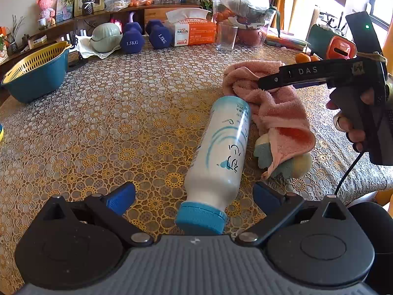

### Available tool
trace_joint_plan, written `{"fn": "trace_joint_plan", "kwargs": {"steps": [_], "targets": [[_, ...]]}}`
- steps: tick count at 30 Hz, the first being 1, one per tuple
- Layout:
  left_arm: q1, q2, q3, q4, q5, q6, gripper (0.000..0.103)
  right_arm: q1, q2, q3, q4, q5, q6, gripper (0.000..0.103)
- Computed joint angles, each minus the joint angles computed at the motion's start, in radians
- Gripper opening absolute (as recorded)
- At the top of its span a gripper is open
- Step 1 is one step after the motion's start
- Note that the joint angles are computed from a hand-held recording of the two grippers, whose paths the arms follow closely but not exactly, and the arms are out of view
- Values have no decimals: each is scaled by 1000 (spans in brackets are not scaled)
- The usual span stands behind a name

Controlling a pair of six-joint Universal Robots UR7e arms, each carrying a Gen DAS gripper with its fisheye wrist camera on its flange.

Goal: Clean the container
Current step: 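Close the left tool on the blue bottle cap while the right tool grips the pink towel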

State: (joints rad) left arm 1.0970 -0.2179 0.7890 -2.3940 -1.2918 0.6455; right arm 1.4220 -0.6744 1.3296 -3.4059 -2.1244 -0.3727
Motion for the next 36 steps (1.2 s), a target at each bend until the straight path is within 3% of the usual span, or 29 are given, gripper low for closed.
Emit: {"fn": "trace_joint_plan", "kwargs": {"steps": [5,12,16,18,19,20,23,26,33,36], "targets": [[3,-1,4,16,0,7,101,-15,17,-44,55,4,46,97],[4,-6,17,25,-2,13,84,-30,27,-64,101,36,99,88],[3,-9,25,28,2,20,69,-36,20,-55,118,69,129,77],[4,-10,30,24,4,17,56,-36,15,-48,123,81,138,68],[4,-11,31,21,5,15,49,-36,10,-41,128,93,147,57],[5,-10,28,26,2,9,49,-37,3,-35,131,104,153,49],[4,-18,39,22,-1,6,47,-30,-3,-19,101,112,136,31],[-4,-38,85,-16,14,33,41,-24,-17,7,60,125,118,20],[-21,-70,143,-86,9,51,40,10,-59,107,-76,128,19,16],[-30,-79,158,-109,6,59,40,26,-101,184,-138,172,-53,15]]}}
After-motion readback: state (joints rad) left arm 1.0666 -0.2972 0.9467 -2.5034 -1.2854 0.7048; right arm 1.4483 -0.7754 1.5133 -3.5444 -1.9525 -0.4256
